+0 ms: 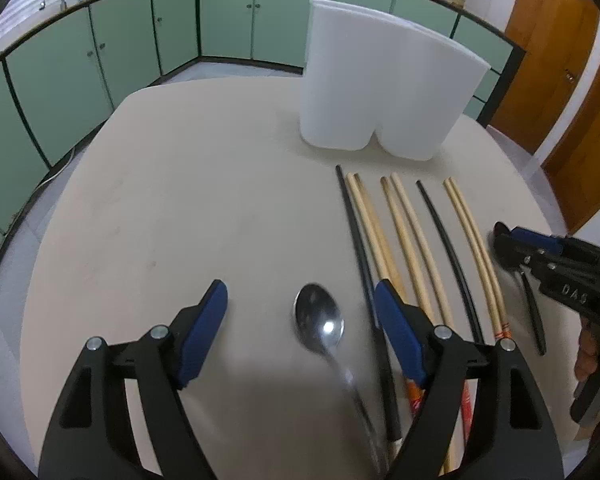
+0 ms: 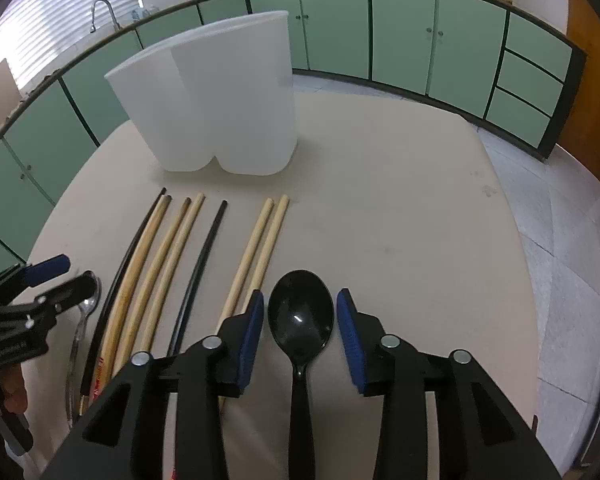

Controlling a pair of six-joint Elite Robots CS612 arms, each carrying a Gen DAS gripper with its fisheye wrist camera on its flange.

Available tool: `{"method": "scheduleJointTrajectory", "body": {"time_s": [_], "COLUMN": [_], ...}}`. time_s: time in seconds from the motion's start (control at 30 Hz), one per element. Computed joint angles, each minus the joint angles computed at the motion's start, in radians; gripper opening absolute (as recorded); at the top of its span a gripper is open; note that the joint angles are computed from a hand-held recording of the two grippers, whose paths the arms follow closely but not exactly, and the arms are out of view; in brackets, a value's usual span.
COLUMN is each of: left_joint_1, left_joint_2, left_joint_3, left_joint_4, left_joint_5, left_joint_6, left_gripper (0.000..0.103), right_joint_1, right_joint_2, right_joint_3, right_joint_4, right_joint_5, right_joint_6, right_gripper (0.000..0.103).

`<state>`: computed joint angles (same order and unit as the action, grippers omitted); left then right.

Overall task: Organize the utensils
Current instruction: 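Close the left tool on the silver spoon while the right tool grasps the black spoon, then carry both spoons over the white holder and open both tools to drop them in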

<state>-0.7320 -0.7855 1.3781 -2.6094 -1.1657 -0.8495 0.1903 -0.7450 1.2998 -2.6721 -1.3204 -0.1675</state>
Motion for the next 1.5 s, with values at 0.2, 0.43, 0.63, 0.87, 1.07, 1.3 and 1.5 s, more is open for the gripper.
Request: {"method": "scheduleJointTrajectory", "body": {"time_s": [0.2,0.43,0.63,0.87,1.07,1.3,1.5], "left_joint_1": [0.004,0.012,0.007,0.007,-0.02,-0.059,-0.072], "left_joint_2": [-0.006,0.001,0.005,0.007,-0.003,-0.015,-0.014], "left_joint_3": [0.018,-0.007,-0.023,-0.02,0.025,0.093,0.098], "left_joint_4": [0.027,0.029,0.074,0.029,-0.123,-0.39,-0.534], "left_joint_5": [-0.011,-0.067,-0.058,-0.085,0.026,0.178,0.25], "left_joint_6": [-0.056,-0.047,-0.053,-0.033,0.076,0.229,0.307], "left_gripper": [0.066,0.059,0.037,0.006,0.002,0.002,0.002], "right_joint_1": [0.003,0.001,0.002,0.01,-0.009,-0.031,-0.041], "right_joint_2": [0.005,0.007,0.009,0.024,0.006,-0.023,-0.011], "right_joint_3": [-0.006,-0.017,-0.025,-0.052,-0.012,0.069,0.062], "right_joint_4": [0.013,0.036,0.053,0.081,-0.001,-0.251,-0.419], "right_joint_5": [-0.016,-0.004,-0.008,-0.041,0.045,0.159,0.233], "right_joint_6": [0.008,-0.006,-0.004,-0.025,-0.003,0.038,0.107], "right_gripper": [0.039,0.041,0.05,0.035,0.034,0.034,0.034]}}
